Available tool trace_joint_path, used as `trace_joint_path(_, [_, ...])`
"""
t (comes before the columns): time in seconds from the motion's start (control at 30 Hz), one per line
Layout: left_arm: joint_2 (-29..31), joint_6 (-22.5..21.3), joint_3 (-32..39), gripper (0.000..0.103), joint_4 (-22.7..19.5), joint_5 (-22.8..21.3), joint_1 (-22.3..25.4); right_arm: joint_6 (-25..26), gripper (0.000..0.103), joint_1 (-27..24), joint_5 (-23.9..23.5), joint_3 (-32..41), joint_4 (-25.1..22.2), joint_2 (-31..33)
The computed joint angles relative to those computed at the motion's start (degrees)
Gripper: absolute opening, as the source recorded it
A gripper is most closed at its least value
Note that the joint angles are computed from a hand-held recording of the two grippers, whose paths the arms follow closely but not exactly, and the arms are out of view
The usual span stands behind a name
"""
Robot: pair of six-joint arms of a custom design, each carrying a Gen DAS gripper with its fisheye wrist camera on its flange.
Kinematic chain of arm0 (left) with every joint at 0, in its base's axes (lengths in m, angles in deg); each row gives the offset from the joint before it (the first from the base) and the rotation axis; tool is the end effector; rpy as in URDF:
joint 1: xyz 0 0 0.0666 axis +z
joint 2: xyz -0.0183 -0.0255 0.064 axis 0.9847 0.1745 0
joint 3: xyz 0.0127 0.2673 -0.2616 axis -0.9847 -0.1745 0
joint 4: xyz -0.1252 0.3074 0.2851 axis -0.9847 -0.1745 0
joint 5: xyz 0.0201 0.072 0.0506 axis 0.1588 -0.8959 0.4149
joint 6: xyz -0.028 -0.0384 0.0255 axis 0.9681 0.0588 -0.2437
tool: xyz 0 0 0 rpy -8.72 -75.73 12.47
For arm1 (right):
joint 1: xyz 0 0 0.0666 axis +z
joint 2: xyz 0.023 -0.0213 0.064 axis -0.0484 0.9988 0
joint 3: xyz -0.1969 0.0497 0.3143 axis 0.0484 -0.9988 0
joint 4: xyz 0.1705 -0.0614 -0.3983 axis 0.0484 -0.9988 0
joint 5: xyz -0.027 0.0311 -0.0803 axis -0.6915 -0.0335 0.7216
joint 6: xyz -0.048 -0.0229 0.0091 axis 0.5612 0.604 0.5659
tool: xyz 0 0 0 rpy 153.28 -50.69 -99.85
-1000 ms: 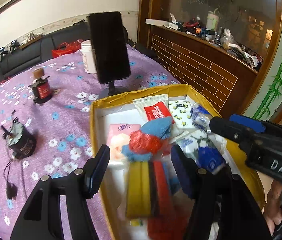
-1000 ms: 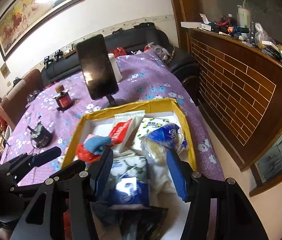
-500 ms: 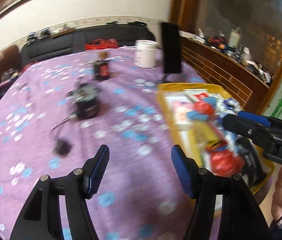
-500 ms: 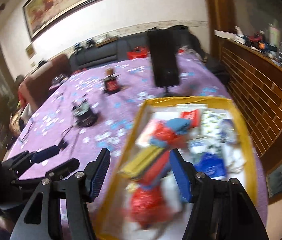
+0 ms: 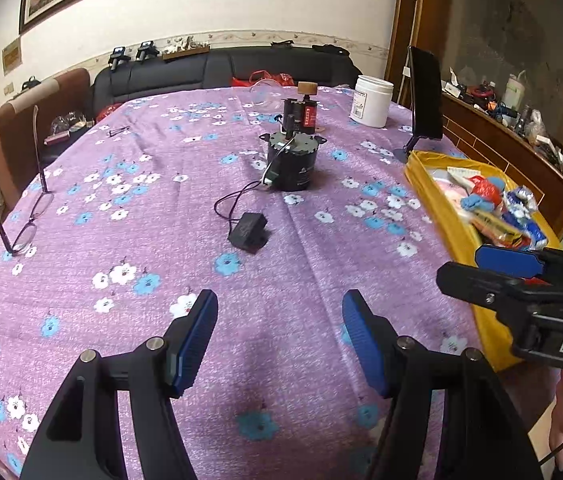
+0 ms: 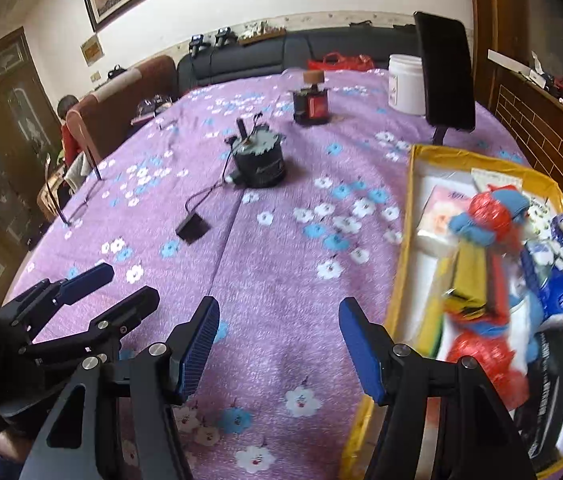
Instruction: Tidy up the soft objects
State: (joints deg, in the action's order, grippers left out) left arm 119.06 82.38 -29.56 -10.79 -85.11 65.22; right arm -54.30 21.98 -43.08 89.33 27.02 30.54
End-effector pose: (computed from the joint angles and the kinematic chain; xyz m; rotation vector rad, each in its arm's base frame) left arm 0.4102 -0.1017 0.3343 -0.1060 2.3354 -0.0429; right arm 0.4624 0.2181 0.3524 -0.4827 2.4325 0.3960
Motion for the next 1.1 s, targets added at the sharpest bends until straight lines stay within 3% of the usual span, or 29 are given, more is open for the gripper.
trace_joint_path(0.27, [-1.3,-2.3,-2.3,0.064,2.6,-1.2,-2.3,-1.6,0.067,-0.5,3.2,-2.8,-0.9,-1.4])
trace_joint_path(0.37, [-1.6,-3.1,-2.8,0.064,3.2,-2.1,-3.7,-2.4,0.067,-0.9,2.6,-5.7,0.9,-4.5])
trace_joint_path(0.67, [-4.9,-2.3,-5.4,0.065,4.0,-5.7,-8.7,-3.9,0.067,-0.3,9.0,-12.3,5.0,-12.9])
trace_joint_path(0.73, [-6.0,-1.6,-6.5,0.073,4.6,-7.2,-10.4,-6.3,0.067,-0.6,12.1,-14.9,6.6,-15.6])
trace_joint_path(0.83, [-7.5,-0.6,-8.0,0.074,5.5,-9.6,-13.2,-11.0,0.072,-0.8,16.8,-19.8,9.5,-20.5])
trace_joint_path(0.93, [-8.1,-0.1,-8.5,0.076,5.4,-11.5,-15.9,-15.4,0.074,-1.9,17.2,-24.1,10.2,-24.9])
trace_joint_path(1.1, [-9.2,1.4,-10.0,0.096,6.7,-15.4,-21.4,-15.5,0.075,-3.6,18.3,-28.3,8.0,-30.8])
